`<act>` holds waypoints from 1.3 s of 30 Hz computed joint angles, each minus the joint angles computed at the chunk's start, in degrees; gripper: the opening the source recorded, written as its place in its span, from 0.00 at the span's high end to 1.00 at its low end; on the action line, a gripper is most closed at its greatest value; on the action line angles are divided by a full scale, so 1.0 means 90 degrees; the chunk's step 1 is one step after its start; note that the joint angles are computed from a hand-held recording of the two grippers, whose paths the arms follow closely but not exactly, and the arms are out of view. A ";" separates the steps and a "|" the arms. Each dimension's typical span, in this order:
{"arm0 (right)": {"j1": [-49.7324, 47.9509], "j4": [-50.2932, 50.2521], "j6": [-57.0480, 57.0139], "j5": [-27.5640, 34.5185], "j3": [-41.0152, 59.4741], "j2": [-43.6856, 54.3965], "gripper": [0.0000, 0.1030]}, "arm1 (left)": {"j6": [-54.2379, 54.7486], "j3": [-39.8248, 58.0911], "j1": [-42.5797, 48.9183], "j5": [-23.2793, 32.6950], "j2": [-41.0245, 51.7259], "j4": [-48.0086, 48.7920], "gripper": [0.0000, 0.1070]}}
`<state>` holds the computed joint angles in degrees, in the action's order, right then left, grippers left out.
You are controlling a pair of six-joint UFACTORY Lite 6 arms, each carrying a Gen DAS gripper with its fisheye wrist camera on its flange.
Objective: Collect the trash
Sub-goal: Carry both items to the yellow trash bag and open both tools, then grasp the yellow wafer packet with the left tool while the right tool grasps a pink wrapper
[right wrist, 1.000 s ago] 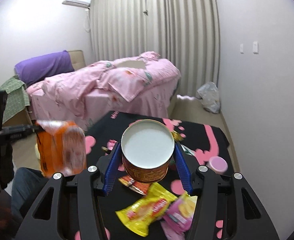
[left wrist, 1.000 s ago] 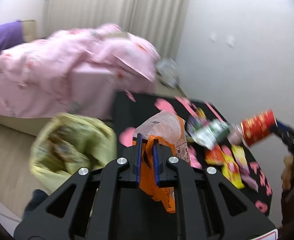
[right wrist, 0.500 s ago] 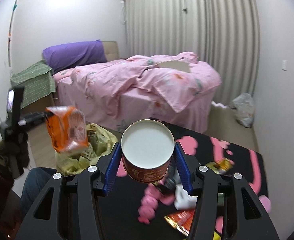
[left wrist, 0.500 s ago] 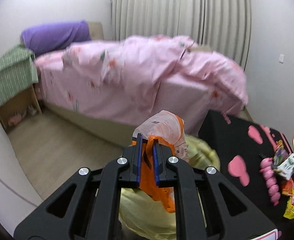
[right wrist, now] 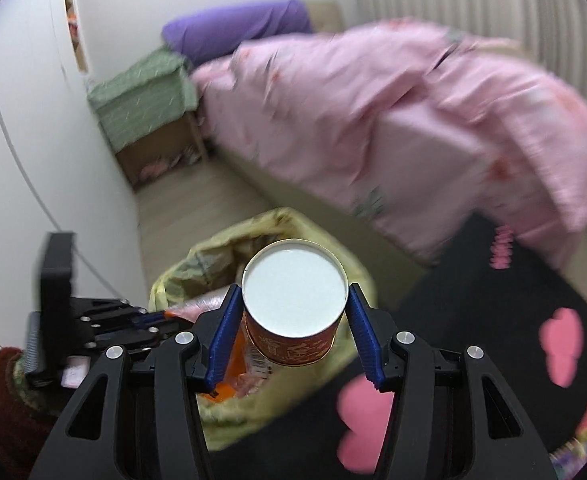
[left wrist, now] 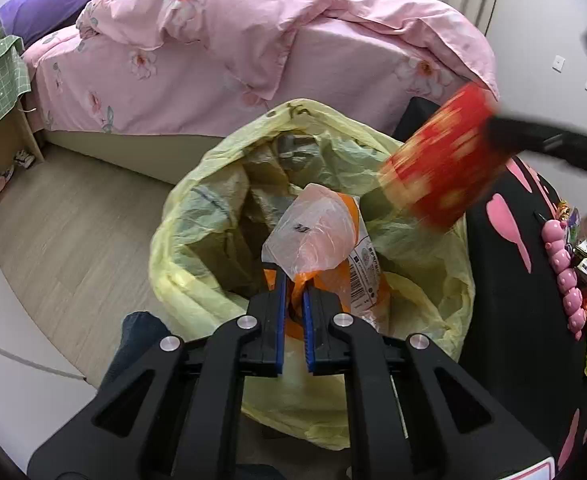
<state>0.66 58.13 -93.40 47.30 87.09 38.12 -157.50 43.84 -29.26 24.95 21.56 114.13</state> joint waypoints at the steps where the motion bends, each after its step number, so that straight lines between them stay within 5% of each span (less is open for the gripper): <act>1: 0.0297 -0.0359 0.0384 -0.0191 0.0313 0.0353 0.51 | -0.0004 0.0008 0.0035 -0.0009 0.0009 0.0002 0.93; 8: 0.1206 -0.2050 0.1780 -0.0929 0.1008 0.1381 0.51 | -0.0467 -0.0075 0.0178 -0.0080 0.0148 0.0423 0.93; 15: 0.1041 -0.1737 0.1271 -0.1151 0.0499 0.1081 0.51 | -0.1009 0.0019 0.0384 -0.0149 0.0329 0.0978 0.93; 17: 0.0917 -0.1606 0.1096 -0.0923 0.0433 0.1045 0.51 | -0.1475 -0.0209 0.0435 -0.0081 0.0089 0.1302 0.89; 21: 0.0601 -0.1183 0.0244 -0.0920 -0.0346 0.0523 0.50 | -0.1745 -0.0793 0.0546 0.0085 -0.0735 0.1383 0.64; 26: 0.0302 -0.0444 -0.0499 -0.0909 -0.1004 -0.0082 0.50 | -0.0619 -0.1189 0.0382 0.0348 -0.1647 -0.0057 0.58; 33: -0.1328 0.0318 -0.1553 0.0028 -0.2115 -0.1543 0.49 | -0.0273 -0.1438 -0.0445 0.1029 -0.2661 -0.1103 0.56; 39: -0.3496 0.0533 -0.2601 0.0792 -0.2632 -0.2406 0.49 | -0.0202 -0.0450 -0.1578 0.1342 -0.2072 -0.1129 0.50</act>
